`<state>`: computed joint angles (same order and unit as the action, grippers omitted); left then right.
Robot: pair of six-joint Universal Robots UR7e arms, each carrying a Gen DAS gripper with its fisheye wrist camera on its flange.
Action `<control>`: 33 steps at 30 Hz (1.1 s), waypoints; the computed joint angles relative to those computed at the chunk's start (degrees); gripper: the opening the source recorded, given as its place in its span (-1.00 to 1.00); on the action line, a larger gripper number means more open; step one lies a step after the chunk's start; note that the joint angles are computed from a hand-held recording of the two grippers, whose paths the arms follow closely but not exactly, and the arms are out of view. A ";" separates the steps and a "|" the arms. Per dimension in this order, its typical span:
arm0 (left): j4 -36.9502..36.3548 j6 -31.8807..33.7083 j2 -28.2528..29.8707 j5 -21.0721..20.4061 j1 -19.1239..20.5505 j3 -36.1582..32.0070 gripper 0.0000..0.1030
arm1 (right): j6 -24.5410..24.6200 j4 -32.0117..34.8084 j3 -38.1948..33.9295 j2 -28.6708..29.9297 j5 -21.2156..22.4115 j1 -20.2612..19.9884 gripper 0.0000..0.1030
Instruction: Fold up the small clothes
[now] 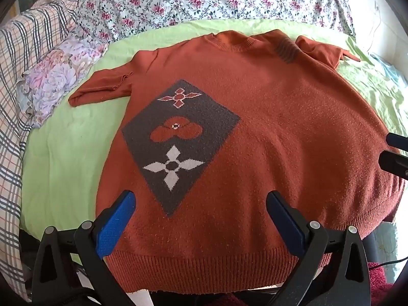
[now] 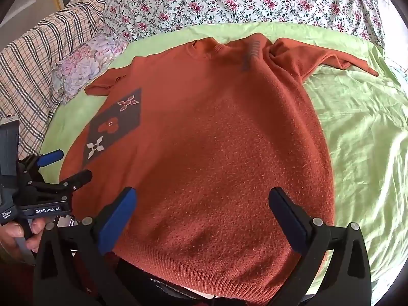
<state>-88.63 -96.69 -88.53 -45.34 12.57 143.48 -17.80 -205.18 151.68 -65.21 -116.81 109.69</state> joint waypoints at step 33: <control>-1.35 -0.26 1.17 0.81 -0.49 0.05 0.98 | 0.03 0.55 0.12 -0.01 0.16 0.06 0.99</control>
<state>-89.97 -96.95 -87.36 -44.53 12.07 143.53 -17.77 -204.63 151.80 -65.22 -116.66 109.76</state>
